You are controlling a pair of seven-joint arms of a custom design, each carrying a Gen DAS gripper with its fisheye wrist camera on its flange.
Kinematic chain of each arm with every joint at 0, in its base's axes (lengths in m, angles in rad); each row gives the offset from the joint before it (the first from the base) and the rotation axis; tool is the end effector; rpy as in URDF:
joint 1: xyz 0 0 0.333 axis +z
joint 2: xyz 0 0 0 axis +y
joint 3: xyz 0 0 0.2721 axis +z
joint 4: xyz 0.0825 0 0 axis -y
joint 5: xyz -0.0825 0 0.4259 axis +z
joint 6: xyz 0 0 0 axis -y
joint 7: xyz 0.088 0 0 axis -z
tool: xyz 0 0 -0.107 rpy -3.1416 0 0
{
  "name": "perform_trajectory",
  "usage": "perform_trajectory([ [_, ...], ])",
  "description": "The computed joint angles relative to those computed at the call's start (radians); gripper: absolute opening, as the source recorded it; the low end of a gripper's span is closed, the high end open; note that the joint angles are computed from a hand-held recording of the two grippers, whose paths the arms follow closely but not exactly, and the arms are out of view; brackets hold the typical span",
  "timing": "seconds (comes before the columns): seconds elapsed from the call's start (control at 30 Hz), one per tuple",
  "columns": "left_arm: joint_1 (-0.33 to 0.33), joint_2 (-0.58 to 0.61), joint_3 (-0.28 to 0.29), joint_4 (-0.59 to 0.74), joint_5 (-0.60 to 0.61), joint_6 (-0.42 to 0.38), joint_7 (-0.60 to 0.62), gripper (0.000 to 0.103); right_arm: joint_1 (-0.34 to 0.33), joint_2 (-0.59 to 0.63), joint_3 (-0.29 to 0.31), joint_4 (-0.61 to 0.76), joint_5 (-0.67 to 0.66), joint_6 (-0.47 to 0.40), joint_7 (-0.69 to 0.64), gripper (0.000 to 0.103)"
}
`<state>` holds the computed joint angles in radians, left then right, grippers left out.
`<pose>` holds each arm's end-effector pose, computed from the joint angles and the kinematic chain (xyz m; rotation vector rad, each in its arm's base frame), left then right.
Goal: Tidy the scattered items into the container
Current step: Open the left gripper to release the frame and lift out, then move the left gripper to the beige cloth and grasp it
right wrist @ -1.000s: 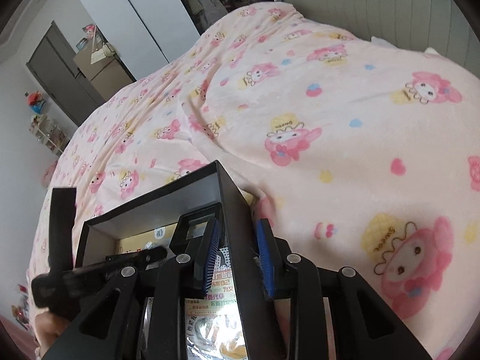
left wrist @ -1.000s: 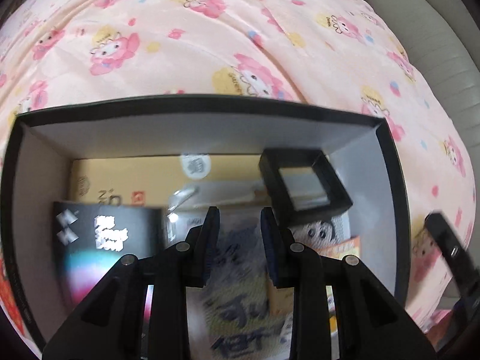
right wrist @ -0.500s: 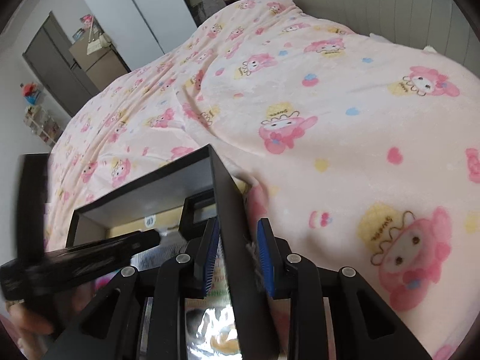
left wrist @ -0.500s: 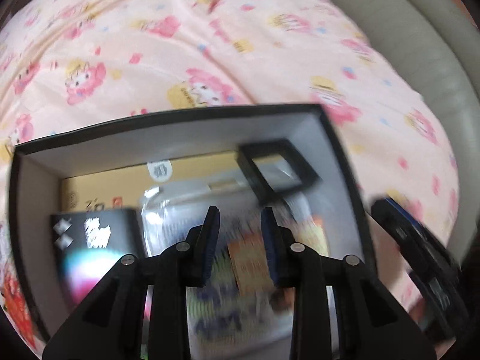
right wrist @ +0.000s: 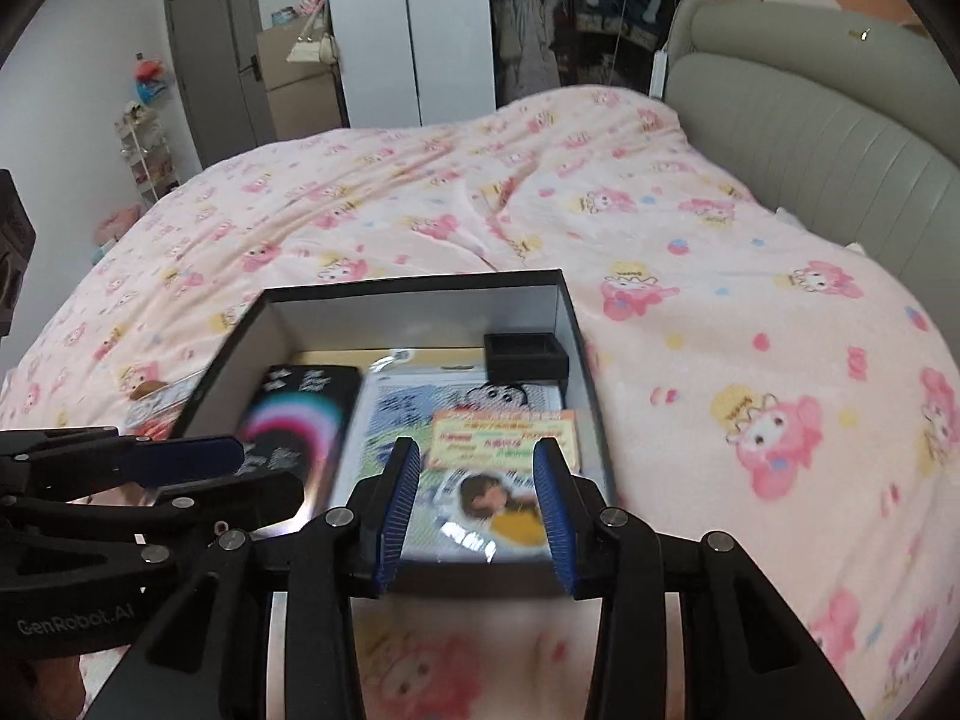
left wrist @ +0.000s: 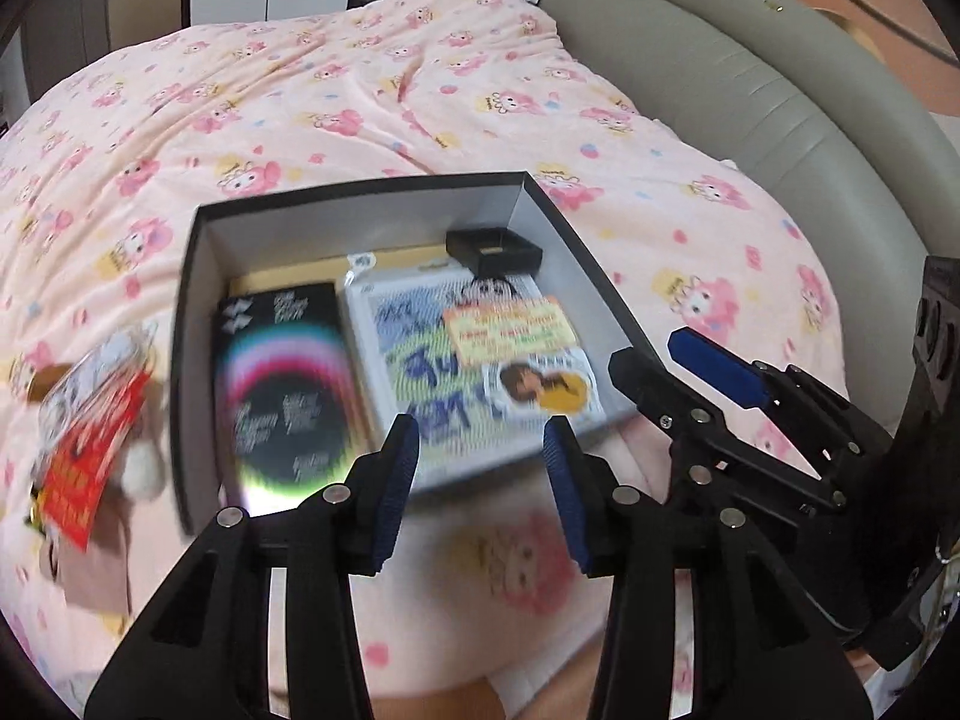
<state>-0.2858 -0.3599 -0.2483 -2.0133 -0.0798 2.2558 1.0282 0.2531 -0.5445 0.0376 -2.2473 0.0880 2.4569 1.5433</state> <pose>0.4631 -0.2955 0.6188 -2.0544 1.9957 -0.8427 0.4784 0.1460 0.6163 -1.9576 1.4827 -0.5318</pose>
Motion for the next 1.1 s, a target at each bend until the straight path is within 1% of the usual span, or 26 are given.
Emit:
perform_trajectory([
  [0.13,-0.019,-0.134,0.008,-0.114,-0.035,0.006,-0.015,0.044,0.018,-0.094,0.018,-0.055,0.006,-0.035,0.011,0.036],
  [0.17,-0.016,-0.175,0.004,-0.148,-0.037,0.006,-0.045,0.043,0.024,-0.114,0.022,-0.066,0.008,-0.042,0.018,0.036],
  [0.27,0.003,-0.257,-0.03,-0.21,0.015,-0.013,-0.125,0.039,0.039,-0.165,0.043,-0.105,0.005,-0.046,0.043,0.036],
  [0.3,0.005,-0.278,-0.033,-0.226,0.027,-0.022,-0.14,0.037,0.047,-0.169,0.049,-0.111,-0.001,-0.049,0.043,0.036],
  [0.37,0.01,-0.346,-0.033,-0.284,0.039,-0.026,-0.19,0.037,0.075,-0.167,0.048,-0.114,0.013,-0.054,0.04,0.035],
  [0.47,0.024,-0.429,-0.022,-0.35,0.06,-0.049,-0.234,0.037,0.113,-0.171,0.059,-0.129,0.049,-0.003,0.069,0.035],
  [0.5,0.033,-0.465,-0.018,-0.376,0.07,-0.062,-0.249,0.037,0.129,-0.156,0.068,-0.12,0.055,0.015,0.074,0.035],
  [0.6,0.058,-0.555,0.001,-0.444,0.094,-0.1,-0.271,0.037,0.179,-0.08,0.083,-0.063,0.061,0.022,0.051,0.035],
  [0.67,0.078,-0.62,0.026,-0.5,0.097,-0.122,-0.287,0.037,0.219,-0.028,0.077,-0.027,0.088,0.022,0.02,0.036],
  [0.7,0.086,-0.648,0.043,-0.526,0.089,-0.123,-0.292,0.037,0.247,0.012,0.066,0.003,0.122,0.008,0.001,0.036],
  [0.77,0.105,-0.712,0.088,-0.594,0.065,-0.101,-0.295,0.039,0.273,0.064,0.057,0.042,0.176,-0.024,-0.013,0.036],
  [0.83,0.136,-0.745,0.122,-0.627,0.058,-0.111,-0.276,0.041,0.26,0.128,0.086,0.096,0.164,-0.074,0.029,0.036],
  [0.87,0.15,-0.743,0.136,-0.625,0.06,-0.13,-0.252,0.041,0.265,0.155,0.086,0.117,0.178,-0.089,0.023,0.036],
  [0.93,0.189,-0.724,0.15,-0.609,0.067,-0.187,-0.219,0.041,0.291,0.205,0.07,0.157,0.258,-0.133,-0.024,0.036],
  [0.97,0.208,-0.709,0.161,-0.6,0.071,-0.22,-0.199,0.043,0.297,0.231,0.065,0.179,0.292,-0.157,-0.044,0.036],
  [1.0,0.222,-0.696,0.17,-0.594,0.069,-0.242,-0.181,0.047,0.302,0.269,0.065,0.212,0.321,-0.193,-0.064,0.036],
  [1.07,0.241,-0.662,0.195,-0.59,0.06,-0.269,-0.126,0.052,0.293,0.32,0.081,0.255,0.331,-0.234,-0.072,0.036],
  [1.1,0.246,-0.639,0.212,-0.588,0.049,-0.281,-0.089,0.054,0.282,0.354,0.101,0.282,0.289,-0.249,-0.037,0.036],
])
